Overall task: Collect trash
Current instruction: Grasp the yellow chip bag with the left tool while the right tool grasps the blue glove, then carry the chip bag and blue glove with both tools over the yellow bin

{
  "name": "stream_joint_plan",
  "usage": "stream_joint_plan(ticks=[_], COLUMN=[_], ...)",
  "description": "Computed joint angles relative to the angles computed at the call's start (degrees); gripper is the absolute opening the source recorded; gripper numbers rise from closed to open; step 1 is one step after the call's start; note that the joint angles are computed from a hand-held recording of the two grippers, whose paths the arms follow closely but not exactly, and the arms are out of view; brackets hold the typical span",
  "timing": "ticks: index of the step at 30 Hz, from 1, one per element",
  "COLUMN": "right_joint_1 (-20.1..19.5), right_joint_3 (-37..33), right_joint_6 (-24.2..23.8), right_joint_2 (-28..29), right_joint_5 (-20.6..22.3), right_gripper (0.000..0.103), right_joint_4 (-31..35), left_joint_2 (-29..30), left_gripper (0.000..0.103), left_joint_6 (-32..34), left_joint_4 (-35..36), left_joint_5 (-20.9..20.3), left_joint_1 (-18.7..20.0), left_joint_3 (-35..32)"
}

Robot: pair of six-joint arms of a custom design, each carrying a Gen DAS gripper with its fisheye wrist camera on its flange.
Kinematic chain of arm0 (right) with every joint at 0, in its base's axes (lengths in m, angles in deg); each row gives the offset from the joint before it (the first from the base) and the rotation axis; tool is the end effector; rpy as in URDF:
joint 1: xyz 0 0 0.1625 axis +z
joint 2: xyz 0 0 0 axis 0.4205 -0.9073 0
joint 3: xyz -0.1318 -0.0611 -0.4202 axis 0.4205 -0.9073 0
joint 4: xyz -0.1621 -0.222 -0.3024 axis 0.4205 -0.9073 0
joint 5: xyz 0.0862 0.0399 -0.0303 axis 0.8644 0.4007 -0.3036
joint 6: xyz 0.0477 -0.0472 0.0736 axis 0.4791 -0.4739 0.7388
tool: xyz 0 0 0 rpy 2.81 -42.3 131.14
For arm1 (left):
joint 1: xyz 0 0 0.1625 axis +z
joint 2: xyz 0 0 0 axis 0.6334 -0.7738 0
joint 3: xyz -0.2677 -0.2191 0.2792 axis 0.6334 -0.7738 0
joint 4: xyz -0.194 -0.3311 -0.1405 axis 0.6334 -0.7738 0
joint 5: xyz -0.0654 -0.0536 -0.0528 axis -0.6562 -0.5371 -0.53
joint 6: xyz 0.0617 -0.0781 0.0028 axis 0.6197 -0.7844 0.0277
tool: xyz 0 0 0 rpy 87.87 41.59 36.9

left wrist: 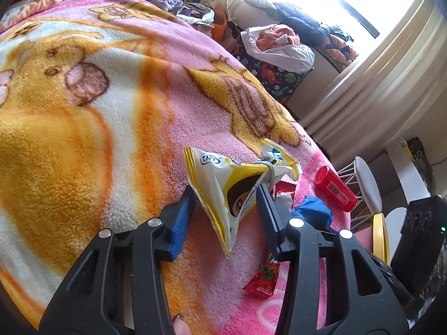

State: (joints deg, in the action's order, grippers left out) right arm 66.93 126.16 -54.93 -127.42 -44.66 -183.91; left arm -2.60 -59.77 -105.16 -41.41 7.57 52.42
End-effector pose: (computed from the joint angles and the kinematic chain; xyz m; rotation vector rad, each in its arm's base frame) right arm 0.1432 -0.6186 0.1835 0.7979 -2.7898 0.5314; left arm -0.2392 -0.5628 0.0729 -0.2497 2.5047 -1.1856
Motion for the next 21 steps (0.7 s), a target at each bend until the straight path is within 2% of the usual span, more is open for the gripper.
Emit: stream_joint_plan(ticks=[3,11,21], right_joint_1=[-0.2,-0.9,-1.6], right_joint_3=[1.9,6.6,9.5], right_joint_6=[-0.6,-1.2,-1.6], right_joint_2=[-1.7,-6.7,-11.1], right_joint_5=[1.0,3.2,4.5], right_gripper=[0.022,0.021,0.021], right_joint_4=[-1.7,-5.0,-6.5], left_joint_2=[0.0,0.0,1.3], left_gripper=[0.029,0.018,0.017], left_joint_6=[0.1,-0.7,5.1], left_joint_4=[0.0,2.1,-0.5], left_joint_5=[-0.4,1.0,4.0], left_joint_1=[0.1,-1.2,-5.2], left_joint_3=[-0.2,-0.6,-2.4])
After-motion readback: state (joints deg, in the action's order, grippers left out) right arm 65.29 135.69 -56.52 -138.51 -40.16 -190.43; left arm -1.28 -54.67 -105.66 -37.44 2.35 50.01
